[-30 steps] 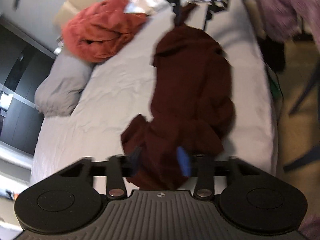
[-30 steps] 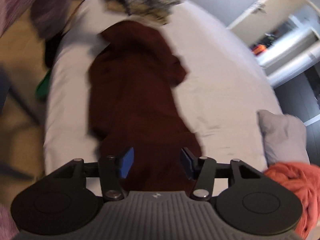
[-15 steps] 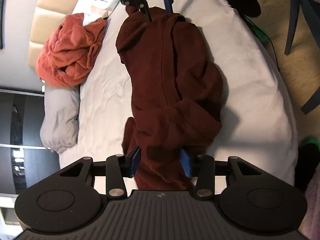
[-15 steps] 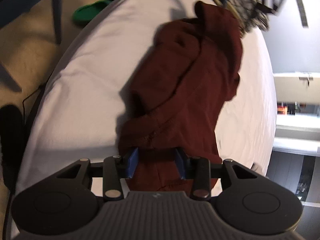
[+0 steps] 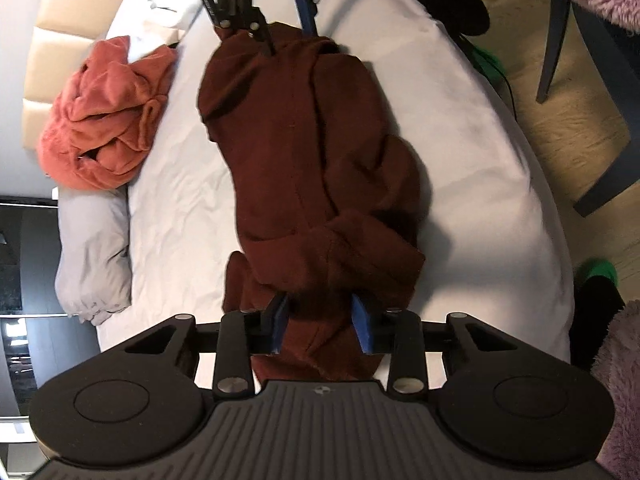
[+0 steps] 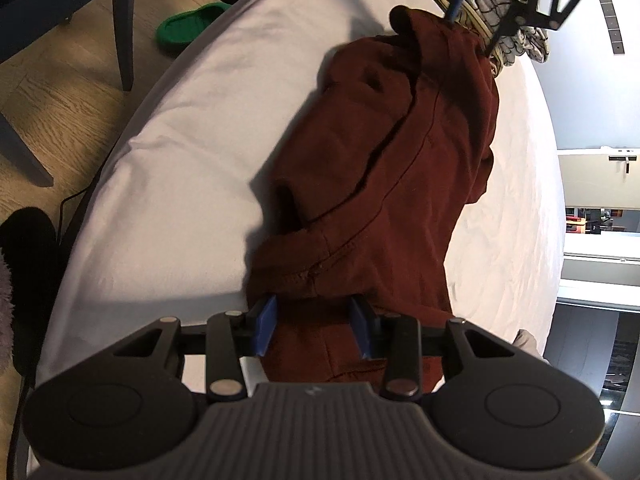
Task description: Fold clothes
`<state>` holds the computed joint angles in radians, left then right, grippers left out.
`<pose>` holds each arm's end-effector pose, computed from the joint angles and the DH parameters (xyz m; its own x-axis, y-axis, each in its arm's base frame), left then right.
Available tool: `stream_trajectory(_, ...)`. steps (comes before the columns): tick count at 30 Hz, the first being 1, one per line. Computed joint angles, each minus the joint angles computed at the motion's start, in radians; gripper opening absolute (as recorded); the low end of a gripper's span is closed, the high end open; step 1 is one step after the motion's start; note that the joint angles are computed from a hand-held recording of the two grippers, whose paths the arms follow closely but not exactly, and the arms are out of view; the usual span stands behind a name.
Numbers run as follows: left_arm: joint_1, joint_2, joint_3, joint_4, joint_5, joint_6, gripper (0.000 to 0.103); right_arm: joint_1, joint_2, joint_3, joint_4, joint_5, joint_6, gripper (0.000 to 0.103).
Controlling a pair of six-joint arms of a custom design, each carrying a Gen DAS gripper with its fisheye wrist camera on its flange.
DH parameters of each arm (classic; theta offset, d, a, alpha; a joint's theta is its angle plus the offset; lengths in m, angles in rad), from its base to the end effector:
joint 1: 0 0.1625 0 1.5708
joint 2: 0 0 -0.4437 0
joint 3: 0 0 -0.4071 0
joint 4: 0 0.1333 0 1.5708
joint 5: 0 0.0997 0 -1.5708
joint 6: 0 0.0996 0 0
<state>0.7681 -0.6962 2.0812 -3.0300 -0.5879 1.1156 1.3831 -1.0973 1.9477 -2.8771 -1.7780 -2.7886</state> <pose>-0.2232 -0.5162 -0.0007 0.4553 0.7788 -0.4314 0.7013 -0.0152 0.7127 -0.0017 -0.6138 0.2078 0.8284 -0.5598 -0.0211 -0.4837 -0.7338 0.4770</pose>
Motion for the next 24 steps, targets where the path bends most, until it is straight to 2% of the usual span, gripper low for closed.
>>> stream_trajectory(3, 0.011, 0.0, -0.012, 0.028, -0.006, -0.032, 0.018, 0.002, 0.008, -0.011, 0.018, -0.008, 0.011, 0.043)
stream_trajectory(5, 0.016, -0.007, -0.022, 0.066, -0.012, -0.088, 0.01, 0.007, 0.015, -0.021, 0.033, -0.023, 0.041, 0.039)
stream_trajectory(7, 0.018, -0.014, -0.022, 0.057, -0.018, -0.115, 0.004, 0.014, 0.017, -0.026, 0.038, -0.033, 0.081, 0.019)
stream_trajectory(10, 0.017, -0.034, -0.017, 0.034, -0.028, -0.176, 0.002, 0.021, 0.009, -0.032, 0.047, -0.038, 0.121, 0.016)
stream_trajectory(14, 0.009, -0.077, 0.002, -0.014, -0.037, -0.259, 0.002, 0.031, -0.017, -0.048, 0.1, -0.032, 0.221, 0.016)
stream_trajectory(21, 0.0, -0.139, 0.015, -0.115, -0.009, -0.484, 0.002, 0.051, -0.068, -0.118, 0.295, 0.055, 0.534, 0.016)
stream_trajectory(23, 0.002, -0.154, 0.013, -0.139, 0.001, -0.56, 0.002, 0.053, -0.071, -0.117, 0.311, 0.061, 0.572, 0.02)
stream_trajectory(24, 0.004, -0.163, 0.011, -0.141, 0.006, -0.602, 0.002, 0.052, -0.073, -0.11, 0.307, 0.065, 0.572, 0.033)
